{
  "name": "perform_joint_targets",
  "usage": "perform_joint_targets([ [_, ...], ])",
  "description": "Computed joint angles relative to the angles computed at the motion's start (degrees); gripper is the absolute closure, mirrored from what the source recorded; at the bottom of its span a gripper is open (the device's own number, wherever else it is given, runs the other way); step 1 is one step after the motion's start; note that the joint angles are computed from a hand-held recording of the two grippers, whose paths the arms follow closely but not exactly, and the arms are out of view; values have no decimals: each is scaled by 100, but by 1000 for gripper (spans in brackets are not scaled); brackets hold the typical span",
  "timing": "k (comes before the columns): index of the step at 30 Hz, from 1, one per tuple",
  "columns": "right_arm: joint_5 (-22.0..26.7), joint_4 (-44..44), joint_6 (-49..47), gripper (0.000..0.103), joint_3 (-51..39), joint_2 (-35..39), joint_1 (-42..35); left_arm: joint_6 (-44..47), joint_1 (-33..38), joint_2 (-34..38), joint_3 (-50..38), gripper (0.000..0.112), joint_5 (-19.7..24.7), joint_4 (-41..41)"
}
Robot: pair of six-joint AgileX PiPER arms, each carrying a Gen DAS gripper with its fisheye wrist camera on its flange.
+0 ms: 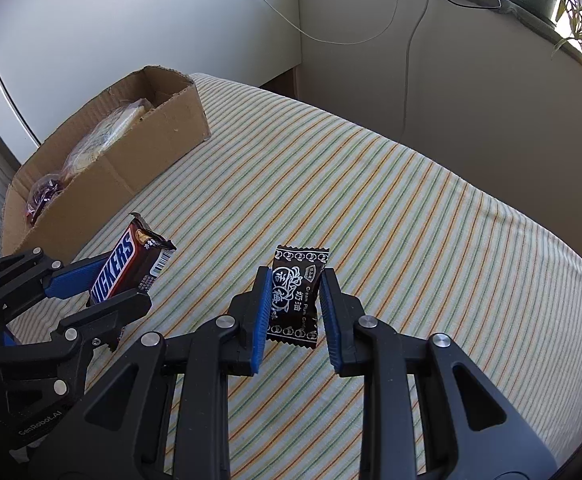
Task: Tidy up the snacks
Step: 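Carry both items into the box and open both tools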
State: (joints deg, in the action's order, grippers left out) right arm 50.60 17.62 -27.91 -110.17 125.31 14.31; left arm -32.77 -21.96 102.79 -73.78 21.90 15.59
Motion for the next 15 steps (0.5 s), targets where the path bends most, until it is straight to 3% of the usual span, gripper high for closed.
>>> perform_joint_targets([
  [15,-504,247,-148,78,696,-773,439,-1125,483,-1204,973,85,-227,1186],
])
